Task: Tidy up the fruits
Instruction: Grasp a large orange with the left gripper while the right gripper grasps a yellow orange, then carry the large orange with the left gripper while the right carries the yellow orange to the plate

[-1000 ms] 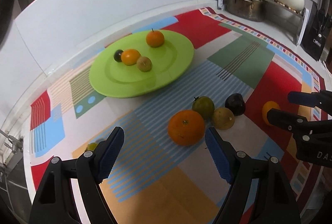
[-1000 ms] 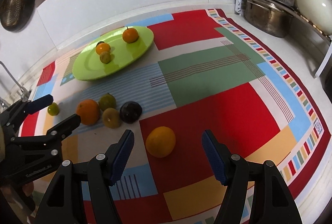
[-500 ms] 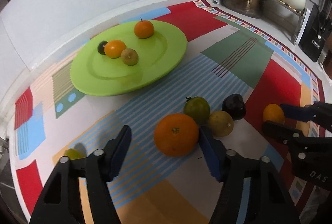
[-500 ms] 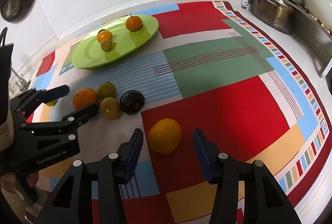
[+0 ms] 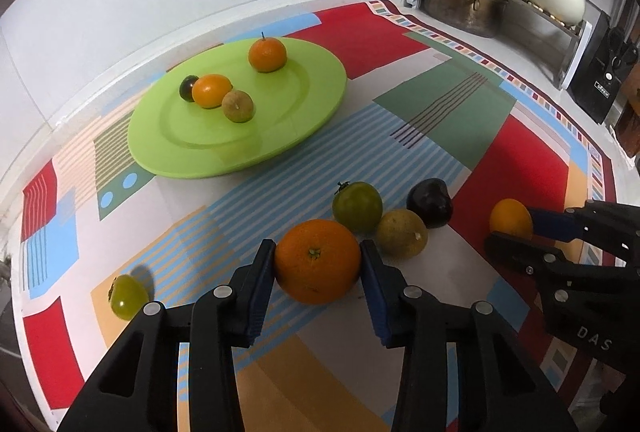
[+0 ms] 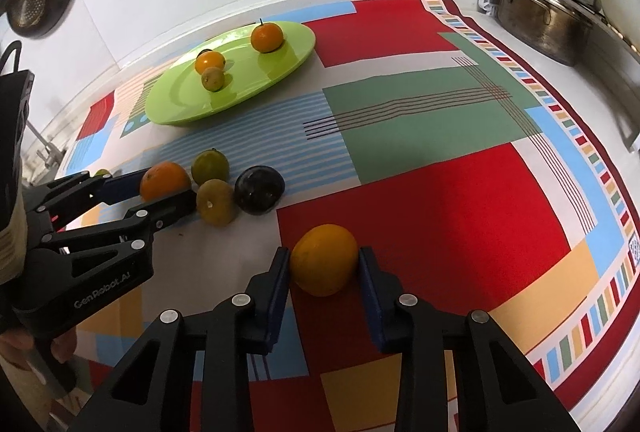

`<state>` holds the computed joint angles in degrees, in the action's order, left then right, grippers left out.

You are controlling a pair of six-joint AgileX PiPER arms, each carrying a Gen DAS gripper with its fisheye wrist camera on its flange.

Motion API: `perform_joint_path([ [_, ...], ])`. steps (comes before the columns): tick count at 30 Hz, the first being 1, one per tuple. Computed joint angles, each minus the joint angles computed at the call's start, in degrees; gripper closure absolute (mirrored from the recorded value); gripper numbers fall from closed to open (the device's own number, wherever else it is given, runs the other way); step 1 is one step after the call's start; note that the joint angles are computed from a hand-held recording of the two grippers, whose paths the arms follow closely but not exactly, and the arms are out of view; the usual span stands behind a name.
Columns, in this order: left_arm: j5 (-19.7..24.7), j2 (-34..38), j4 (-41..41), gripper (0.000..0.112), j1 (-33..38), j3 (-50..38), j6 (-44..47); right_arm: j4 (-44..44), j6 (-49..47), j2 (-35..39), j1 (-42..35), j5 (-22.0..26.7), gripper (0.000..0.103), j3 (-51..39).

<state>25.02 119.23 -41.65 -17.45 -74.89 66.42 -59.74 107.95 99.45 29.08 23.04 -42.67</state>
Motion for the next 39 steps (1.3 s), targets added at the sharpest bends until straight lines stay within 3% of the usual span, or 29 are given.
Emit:
perform_joint_path([
  [24, -1.9, -11.8, -9.6, 0.071, 3.3, 9.2, 4.9, -5.6, -3.6, -7.2, 1.9, 1.7, 0.069, -0.2],
  [39, -3.9, -11.1, -7.1, 0.071, 4.1, 3.5, 0.2, -5.1, -13.7, -6.1, -2.2, -1.4, 0.069, -7.6],
])
